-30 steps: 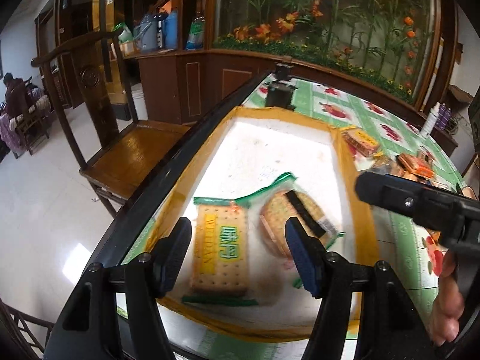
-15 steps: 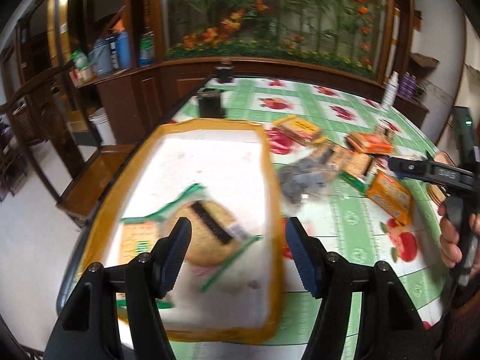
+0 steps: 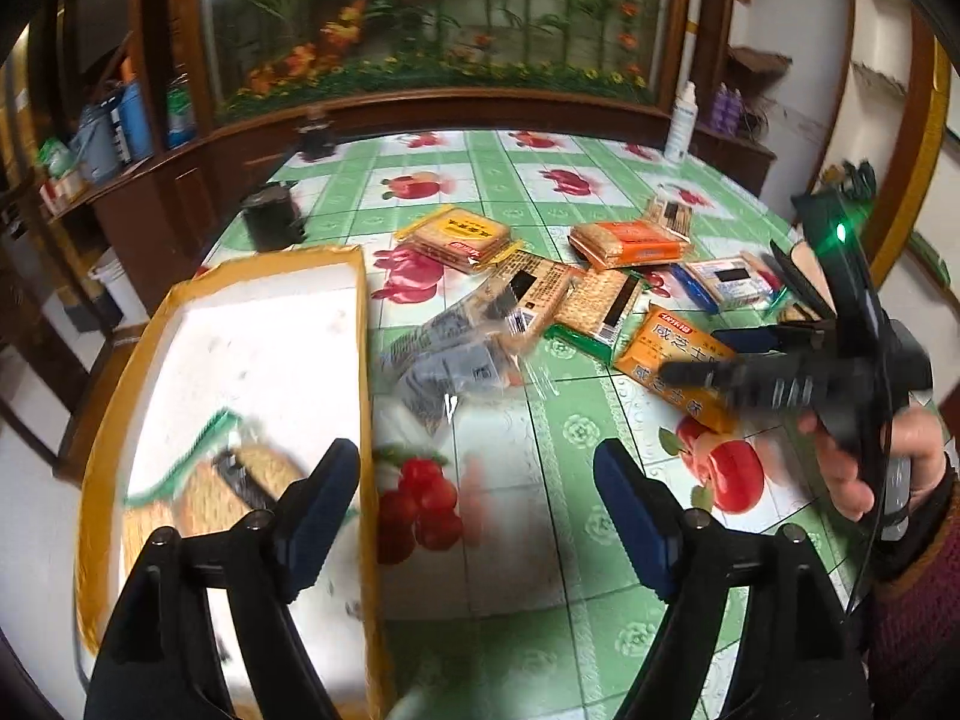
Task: Organize snacks
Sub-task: 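Return both tools to the snack pile on the tablecloth, then grasp the clear plastic snack bag with the left gripper and lift it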
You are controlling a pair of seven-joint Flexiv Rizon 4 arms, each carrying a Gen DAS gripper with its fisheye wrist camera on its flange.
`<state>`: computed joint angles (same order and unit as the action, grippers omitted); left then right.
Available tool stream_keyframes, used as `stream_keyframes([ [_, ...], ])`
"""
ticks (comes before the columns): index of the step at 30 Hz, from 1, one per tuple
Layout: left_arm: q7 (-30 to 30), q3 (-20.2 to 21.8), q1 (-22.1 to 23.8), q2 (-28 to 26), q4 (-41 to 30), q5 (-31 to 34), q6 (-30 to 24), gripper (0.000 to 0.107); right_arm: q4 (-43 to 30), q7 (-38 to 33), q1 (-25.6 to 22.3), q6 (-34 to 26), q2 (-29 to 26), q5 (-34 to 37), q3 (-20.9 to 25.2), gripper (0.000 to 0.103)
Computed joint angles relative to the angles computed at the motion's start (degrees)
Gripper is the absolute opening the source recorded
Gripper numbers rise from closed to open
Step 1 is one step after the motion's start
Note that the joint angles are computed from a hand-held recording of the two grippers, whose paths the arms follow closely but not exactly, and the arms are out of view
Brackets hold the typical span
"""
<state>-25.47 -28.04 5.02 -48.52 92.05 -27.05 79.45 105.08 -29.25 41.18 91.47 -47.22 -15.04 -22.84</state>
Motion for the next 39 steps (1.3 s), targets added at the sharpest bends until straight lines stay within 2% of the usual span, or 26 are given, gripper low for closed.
stream_keyframes([
  [1,0.0,0.7,-0.6,-0.3,-1.3,0.4,-1.0,0.080,-0.4,0.4,2.5,-3.2,-0.4,-2.6,-2.7,0.088],
  [3,-0.8,4.1,-3.5,-1.7,-6.4,1.5,-5.0,0.081,-1.1,-0.1,3.8,-6.2,-1.0,-4.0,-3.7,0.088],
  [4,-1.3,6.0,-5.1,-2.6,-9.3,2.2,-7.7,0.084,-0.5,1.5,5.0,-5.3,-1.4,-5.2,-5.3,0.084],
  [5,-1.8,8.1,-6.8,-3.7,-12.6,3.0,-11.3,0.084,0.0,1.5,4.7,-4.5,-1.1,-5.1,-5.1,0.080],
  [7,-4.1,13.1,-10.7,-6.4,-19.5,5.4,-16.9,0.084,1.0,2.5,4.6,-3.0,-0.9,-4.8,-5.4,0.080],
  [8,-4.3,14.8,-12.3,-7.8,-22.6,6.8,-18.2,0.084,1.0,3.1,4.5,-3.1,-0.9,-4.5,-5.5,0.079],
  [10,-5.3,16.6,-14.5,-10.2,-25.6,8.6,-13.9,0.084,1.7,4.4,4.4,-2.5,-0.7,-3.6,-5.9,0.079],
  [11,-6.1,17.5,-15.3,-11.2,-27.4,9.3,-14.5,0.084,1.5,4.6,4.1,-2.4,-0.7,-3.3,-5.7,0.079],
  [14,-10.6,21.4,-17.5,-14.5,-36.1,11.4,-25.9,0.084,2.1,5.3,3.6,-0.5,-0.5,-1.8,-5.4,0.079],
  [17,-10.8,21.4,-17.3,-14.2,-36.5,13.3,-31.9,0.084,1.7,5.3,3.6,-0.7,-0.4,-0.9,-5.1,0.079],
  [19,-9.6,19.9,-16.3,-11.4,-30.7,13.5,-29.6,0.084,1.7,5.2,3.4,-0.6,-0.4,-0.6,-4.9,0.079],
  [23,-2.2,14.2,-11.8,-4.4,-18.1,9.7,-30.4,0.084,1.7,5.4,3.2,-0.4,-0.3,0.2,-4.7,0.079],
  [25,1.3,12.8,-10.8,-2.0,-12.4,7.9,-25.0,0.085,2.0,5.8,3.2,0.3,-0.2,1.0,-4.7,0.079],
  [27,2.3,13.1,-11.0,-1.1,-9.8,7.2,-19.6,0.085,2.2,5.8,3.1,0.8,-0.2,1.6,-4.7,0.078],
  [28,1.3,14.0,-11.6,-1.4,-10.5,7.2,-19.4,0.085,2.2,5.8,3.1,1.0,-0.2,1.9,-4.6,0.078],
  [31,-7.0,18.4,-14.5,-3.7,-15.0,7.7,-21.6,0.085,2.1,5.5,3.2,0.9,-0.2,2.4,-4.6,0.078],
  [34,-11.6,18.8,-15.0,-5.0,-17.4,8.0,-25.2,0.085,2.1,5.3,3.2,1.1,-0.3,2.8,-4.5,0.078],
  [36,-14.0,18.2,-15.3,-5.4,-16.8,7.7,-23.2,0.085,2.1,5.2,3.5,0.9,-0.3,3.0,-4.8,0.078],
  [38,-16.8,18.1,-16.0,-5.8,-15.6,7.7,-17.9,0.085,2.2,5.2,4.0,0.7,-0.4,3.0,-5.3,0.078],
  [39,-17.9,18.2,-16.5,-6.2,-15.3,8.1,-15.8,0.081,2.3,5.2,4.1,0.6,-0.4,3.0,-5.5,0.078],
])
